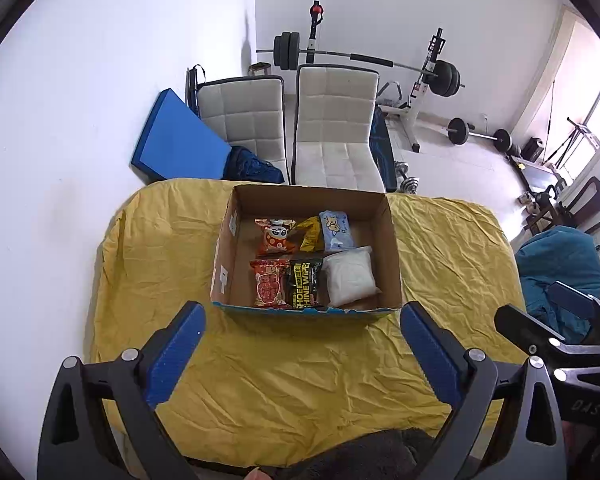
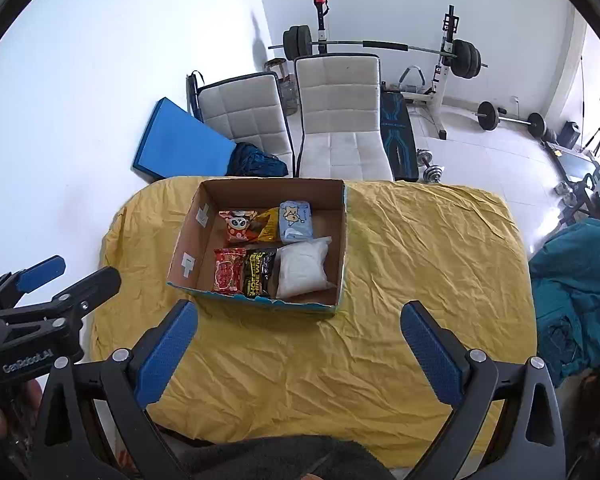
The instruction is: Organize soft objects
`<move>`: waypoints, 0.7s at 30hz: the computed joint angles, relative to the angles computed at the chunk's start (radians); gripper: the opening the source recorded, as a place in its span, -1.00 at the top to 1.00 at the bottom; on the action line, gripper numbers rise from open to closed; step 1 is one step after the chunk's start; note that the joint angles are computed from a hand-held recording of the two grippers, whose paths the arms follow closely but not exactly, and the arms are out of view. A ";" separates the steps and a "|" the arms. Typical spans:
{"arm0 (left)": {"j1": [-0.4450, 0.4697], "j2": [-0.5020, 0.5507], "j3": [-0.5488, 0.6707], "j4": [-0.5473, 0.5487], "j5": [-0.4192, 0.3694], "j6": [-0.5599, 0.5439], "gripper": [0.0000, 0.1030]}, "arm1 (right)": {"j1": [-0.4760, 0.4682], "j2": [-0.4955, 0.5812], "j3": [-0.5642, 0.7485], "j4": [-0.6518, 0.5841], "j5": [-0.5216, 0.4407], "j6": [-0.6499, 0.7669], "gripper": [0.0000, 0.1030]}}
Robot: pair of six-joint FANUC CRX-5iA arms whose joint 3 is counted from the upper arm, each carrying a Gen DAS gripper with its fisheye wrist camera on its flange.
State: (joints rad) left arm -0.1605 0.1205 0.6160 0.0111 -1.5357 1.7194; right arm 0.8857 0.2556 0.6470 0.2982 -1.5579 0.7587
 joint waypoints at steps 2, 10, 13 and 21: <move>-0.002 -0.008 -0.002 0.006 -0.003 0.005 -0.94 | 0.003 -0.008 0.000 0.001 -0.009 -0.005 -1.00; -0.013 -0.028 -0.001 -0.016 -0.008 0.012 -0.94 | 0.024 -0.033 -0.018 0.037 -0.015 -0.019 -1.00; -0.012 -0.035 -0.008 -0.021 -0.004 0.015 -0.94 | 0.028 -0.035 -0.017 0.047 -0.019 -0.016 -1.00; -0.005 -0.051 -0.030 -0.016 0.001 0.019 -0.94 | 0.036 -0.034 -0.016 0.066 -0.037 -0.020 -1.00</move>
